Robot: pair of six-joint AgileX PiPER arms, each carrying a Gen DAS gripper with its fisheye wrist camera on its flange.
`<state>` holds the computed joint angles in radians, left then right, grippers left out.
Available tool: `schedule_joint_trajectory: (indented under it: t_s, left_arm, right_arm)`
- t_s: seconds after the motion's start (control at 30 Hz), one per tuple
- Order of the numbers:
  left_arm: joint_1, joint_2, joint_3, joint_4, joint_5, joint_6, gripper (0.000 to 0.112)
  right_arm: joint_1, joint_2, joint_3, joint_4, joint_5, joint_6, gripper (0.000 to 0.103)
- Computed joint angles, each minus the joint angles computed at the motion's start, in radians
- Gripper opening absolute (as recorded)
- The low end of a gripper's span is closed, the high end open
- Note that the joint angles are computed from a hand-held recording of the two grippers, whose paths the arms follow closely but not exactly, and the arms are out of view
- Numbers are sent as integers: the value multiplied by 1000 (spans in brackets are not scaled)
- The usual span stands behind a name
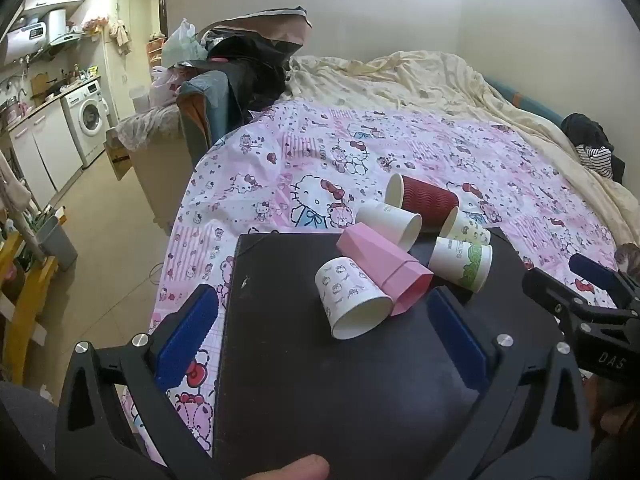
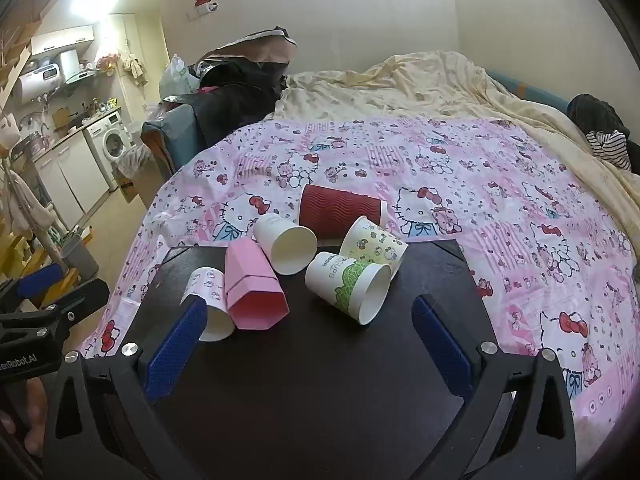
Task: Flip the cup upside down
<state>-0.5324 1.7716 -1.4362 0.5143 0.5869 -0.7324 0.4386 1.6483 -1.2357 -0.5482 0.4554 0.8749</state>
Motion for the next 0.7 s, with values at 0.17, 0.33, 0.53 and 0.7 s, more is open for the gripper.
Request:
schedule_joint_trajectory:
  t_s: [0.17, 0.33, 0.53, 0.7]
  left_arm:
    - [0, 1, 0, 9, -1, -11, 103]
    - [-3, 2, 0, 12, 0, -12, 103]
    - [-15, 7, 1, 39, 1, -37, 103]
    - [15, -12, 1, -11, 5, 20, 103]
  right_arm:
    - [-2, -1, 0, 5, -2, -5, 103]
    - [-3, -1, -2, 7, 2, -8, 103]
    - [-2, 0, 0, 0, 0, -4, 103]
    - [-2, 1, -3, 4, 2, -6, 103]
